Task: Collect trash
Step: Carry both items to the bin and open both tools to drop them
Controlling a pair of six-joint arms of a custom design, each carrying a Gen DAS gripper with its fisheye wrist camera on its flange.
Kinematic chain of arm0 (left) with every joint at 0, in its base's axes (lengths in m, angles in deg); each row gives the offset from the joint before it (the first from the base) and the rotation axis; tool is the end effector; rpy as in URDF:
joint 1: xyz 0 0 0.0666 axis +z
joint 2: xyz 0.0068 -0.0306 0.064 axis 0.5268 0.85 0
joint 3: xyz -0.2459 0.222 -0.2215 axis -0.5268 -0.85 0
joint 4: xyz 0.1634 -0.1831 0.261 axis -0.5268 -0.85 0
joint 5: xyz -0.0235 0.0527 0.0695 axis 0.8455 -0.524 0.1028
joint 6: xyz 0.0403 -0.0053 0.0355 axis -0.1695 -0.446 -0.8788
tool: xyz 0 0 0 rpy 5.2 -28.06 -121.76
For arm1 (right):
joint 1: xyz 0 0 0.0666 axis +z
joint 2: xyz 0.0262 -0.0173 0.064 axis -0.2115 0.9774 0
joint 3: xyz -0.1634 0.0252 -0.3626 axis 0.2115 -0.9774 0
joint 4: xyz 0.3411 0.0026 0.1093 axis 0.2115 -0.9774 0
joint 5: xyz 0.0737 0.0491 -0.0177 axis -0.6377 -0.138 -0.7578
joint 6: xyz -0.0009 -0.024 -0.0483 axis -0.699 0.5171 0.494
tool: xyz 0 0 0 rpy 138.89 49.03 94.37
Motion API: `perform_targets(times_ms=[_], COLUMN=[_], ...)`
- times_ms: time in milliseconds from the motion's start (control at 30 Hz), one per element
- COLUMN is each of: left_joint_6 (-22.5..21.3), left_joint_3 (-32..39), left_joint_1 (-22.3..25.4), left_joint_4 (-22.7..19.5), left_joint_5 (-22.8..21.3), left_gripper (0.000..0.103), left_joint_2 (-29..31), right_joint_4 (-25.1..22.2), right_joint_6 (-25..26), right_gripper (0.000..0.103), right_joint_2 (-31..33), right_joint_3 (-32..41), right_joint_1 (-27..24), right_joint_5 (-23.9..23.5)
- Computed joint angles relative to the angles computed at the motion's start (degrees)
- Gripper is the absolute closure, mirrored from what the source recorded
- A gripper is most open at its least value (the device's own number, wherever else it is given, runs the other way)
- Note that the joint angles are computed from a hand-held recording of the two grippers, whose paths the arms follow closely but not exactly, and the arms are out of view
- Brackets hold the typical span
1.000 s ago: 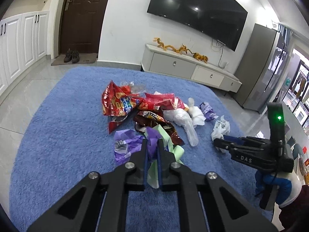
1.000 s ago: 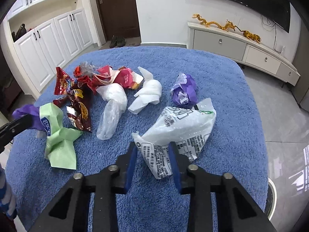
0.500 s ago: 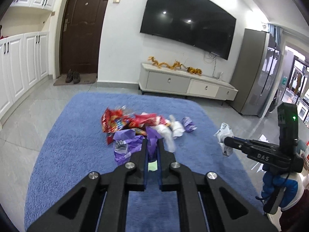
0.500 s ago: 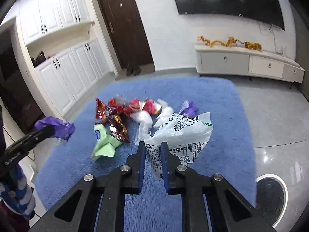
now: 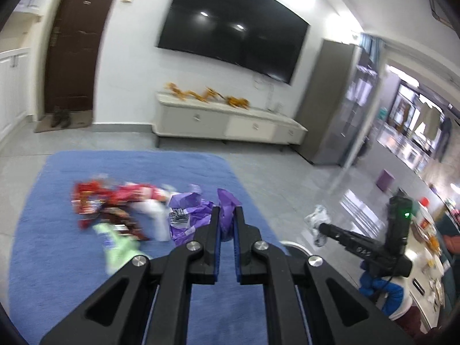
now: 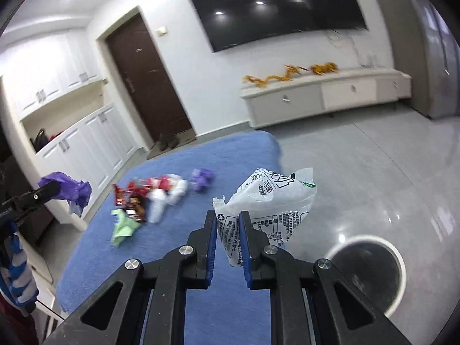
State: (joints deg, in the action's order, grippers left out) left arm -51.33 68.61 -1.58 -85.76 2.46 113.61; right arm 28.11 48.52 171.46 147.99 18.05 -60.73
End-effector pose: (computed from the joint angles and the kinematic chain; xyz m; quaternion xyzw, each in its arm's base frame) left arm 0.3319 -0.2007 0.4753 -0.1209 0.8622 -0.0957 0.4826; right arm 0.4755 0.2910 0.4159 -0.2275 0.8515 0.3003 0.3646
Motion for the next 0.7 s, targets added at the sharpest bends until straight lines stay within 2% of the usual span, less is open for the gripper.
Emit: perform_targets(times_ms=[100,267,467,700], left_joint_6=[-1.7,-4.6,-6.9,-6.8], left_joint_3=[5.4,18.3,38.1,58.6], left_joint_1=[0.1,-0.1,-0.3,-0.1], left_joint_4=[1.0,-0.8,-8.8,-18.5], left_joint_5=[5.5,15.0,22.8,27.2], left_gripper=[0.096,0.096,0.096,0.095], left_joint_2=[7.7,22.8,40.8,55.7], right_joint_4=[-0.7,-2.8,-7.2,-13.0], right_joint_6=[-1.2,-2.1,-1.9,-0.1], right_gripper=[0.088,0.088,0.088,0.086], right_joint_2=[0.3,2.9,8.7,14.8], right_joint_3=[-1.5,-2.3,0.3,5.4], right_joint_1=[-3.6,-9.3,-13.3,-15.3], right_joint_5=[-0.1,-1.2,-3.8,-3.0])
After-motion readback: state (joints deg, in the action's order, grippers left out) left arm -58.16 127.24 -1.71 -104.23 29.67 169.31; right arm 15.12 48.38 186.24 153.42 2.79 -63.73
